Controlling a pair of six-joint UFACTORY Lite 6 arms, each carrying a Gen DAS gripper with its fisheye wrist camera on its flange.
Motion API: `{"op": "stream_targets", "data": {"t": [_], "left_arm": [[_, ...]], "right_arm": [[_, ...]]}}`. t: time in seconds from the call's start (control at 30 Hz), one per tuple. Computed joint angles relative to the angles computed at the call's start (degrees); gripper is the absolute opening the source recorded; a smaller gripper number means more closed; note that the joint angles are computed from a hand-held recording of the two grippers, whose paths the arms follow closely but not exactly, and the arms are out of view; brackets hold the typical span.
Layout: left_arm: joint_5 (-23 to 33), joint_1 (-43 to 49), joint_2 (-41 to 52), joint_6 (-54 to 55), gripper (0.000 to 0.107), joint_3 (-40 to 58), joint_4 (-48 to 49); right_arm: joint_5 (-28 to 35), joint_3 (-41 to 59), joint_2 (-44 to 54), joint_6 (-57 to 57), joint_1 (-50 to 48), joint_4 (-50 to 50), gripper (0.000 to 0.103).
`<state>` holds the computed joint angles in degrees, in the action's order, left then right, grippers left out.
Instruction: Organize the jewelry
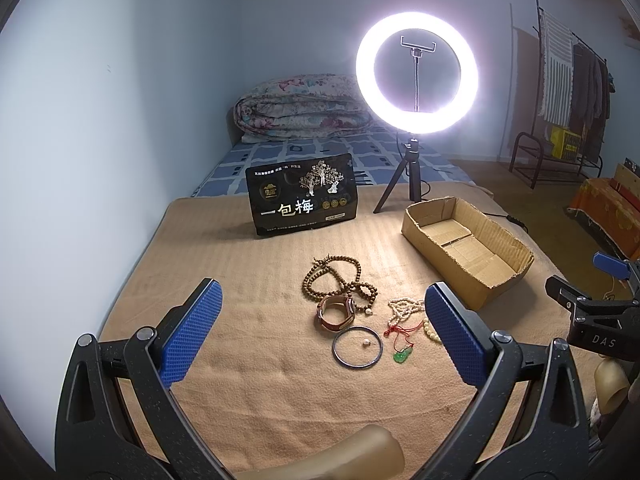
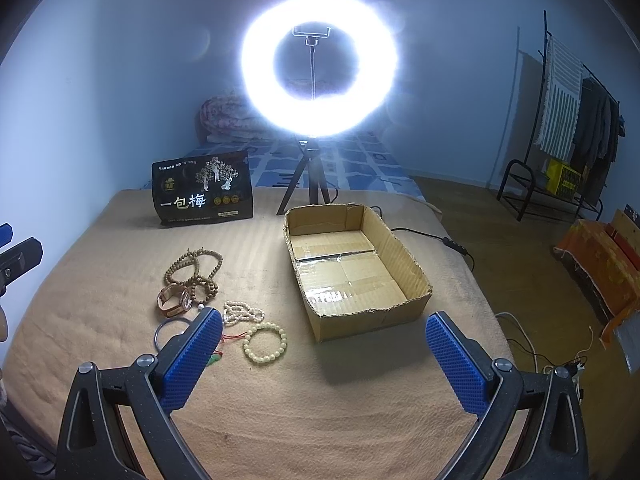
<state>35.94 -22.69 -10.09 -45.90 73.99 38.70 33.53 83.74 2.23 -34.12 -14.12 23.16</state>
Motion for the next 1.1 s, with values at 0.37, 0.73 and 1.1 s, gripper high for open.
{"op": "stream_targets", "data": {"t": [0.37, 0.73, 1.1], "left_arm": [[-0.1, 0.1, 0.0, 0.2, 0.103, 0.0, -0.1], [1.3, -0.8, -0.2, -0.1, 0.103, 0.2, -0.2], [-1.1, 0.1, 0.0, -2.4, 0.103, -2.9, 1.2]], "right_arm": [[0.2, -0.4, -0.1, -0.6, -0.4, 0.4, 0.103], [0.6, 0.0, 0.2, 0.4, -0.3, -0.2, 0.103], [1.1, 0.2, 0.5, 0.5, -0.4, -0.2, 0.103]]}}
